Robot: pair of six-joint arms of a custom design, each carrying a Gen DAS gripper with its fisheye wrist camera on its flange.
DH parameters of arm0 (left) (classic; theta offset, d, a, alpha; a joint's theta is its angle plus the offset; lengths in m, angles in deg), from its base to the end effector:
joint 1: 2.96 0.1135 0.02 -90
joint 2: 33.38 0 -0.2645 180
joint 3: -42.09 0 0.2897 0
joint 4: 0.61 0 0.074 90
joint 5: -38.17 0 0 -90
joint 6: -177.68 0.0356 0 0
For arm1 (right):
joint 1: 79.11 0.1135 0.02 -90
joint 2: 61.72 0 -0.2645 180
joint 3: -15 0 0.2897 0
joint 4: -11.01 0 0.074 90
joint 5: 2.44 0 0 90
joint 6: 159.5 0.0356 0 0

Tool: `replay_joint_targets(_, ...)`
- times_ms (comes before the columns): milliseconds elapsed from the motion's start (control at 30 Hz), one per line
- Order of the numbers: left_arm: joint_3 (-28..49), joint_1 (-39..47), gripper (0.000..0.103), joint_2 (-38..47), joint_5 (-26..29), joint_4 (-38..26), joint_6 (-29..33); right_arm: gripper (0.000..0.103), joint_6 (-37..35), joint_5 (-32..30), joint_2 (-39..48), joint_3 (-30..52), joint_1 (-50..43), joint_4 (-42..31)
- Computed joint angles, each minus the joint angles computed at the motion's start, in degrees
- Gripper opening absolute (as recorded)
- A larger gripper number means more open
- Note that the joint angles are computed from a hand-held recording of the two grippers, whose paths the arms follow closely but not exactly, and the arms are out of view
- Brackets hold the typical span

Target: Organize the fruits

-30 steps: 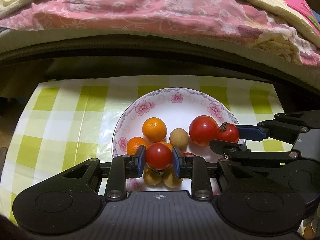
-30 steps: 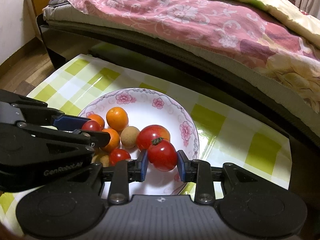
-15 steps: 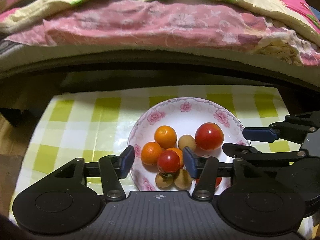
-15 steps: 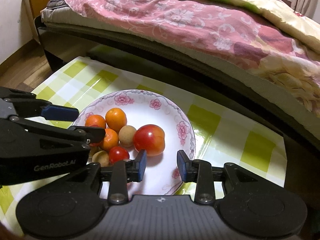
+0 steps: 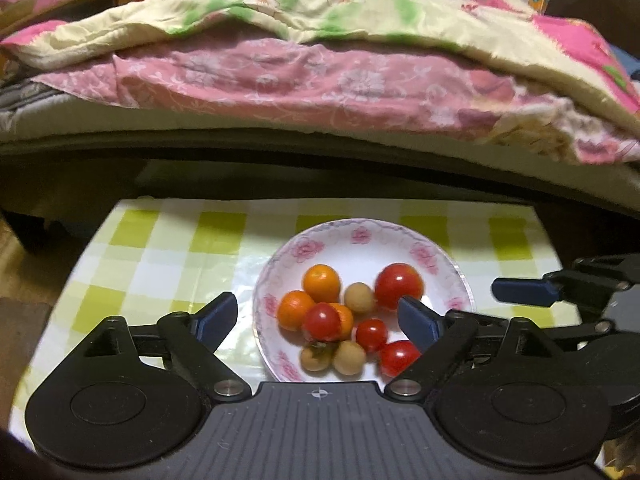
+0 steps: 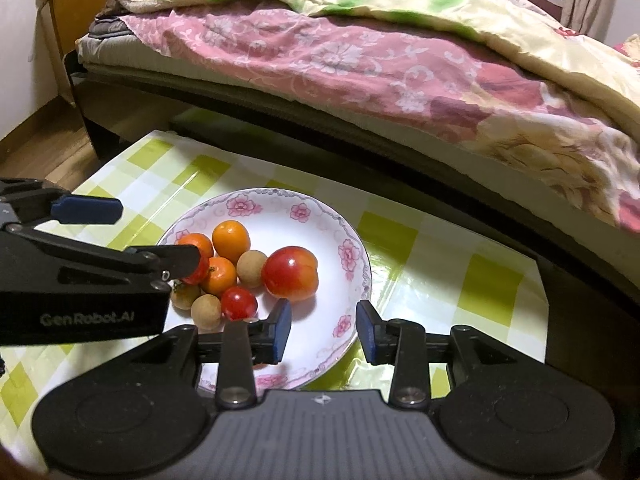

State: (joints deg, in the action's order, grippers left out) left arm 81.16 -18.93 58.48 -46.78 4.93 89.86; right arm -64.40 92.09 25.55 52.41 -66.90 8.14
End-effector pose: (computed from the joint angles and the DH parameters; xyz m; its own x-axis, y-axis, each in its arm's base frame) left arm 0.2665 -0.0795 0.0668 -0.6929 0.2377 -0.6808 0.3581 0.9329 -0.0388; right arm 0.2552 0.0523 0.0691 -0.7893 -0.0801 -0.6088 -0.0943 0.9955 -0.0088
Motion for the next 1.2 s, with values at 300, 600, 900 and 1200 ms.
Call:
replay_joint_targets(300,-5.03,0.14,0.096,-3.87,-2.38,2.88,-0.08,0.044,2.28,3.88,-6.65,-3.80,3.30,-2.04)
replay_joint_targets(600,-10.57,0.23,0.103,-8.56,-4.69,6.17,0.50,0.045,6.54,7.07,-14.83,-8.17,4.30,-5.61)
replay_joint_targets(900,-15.86,1.52,0.103,-14.81,-4.26,3.39,0.89,0.045,11.29,9.69,-25.68,-12.60,7.51,-12.00)
replay_joint_targets(1200,-22.42,5.67,0.103,-32.57,0.90,-7.55,0.79,0.045,17.74,14.60,-38.23,-16.78,14.93,-20.63)
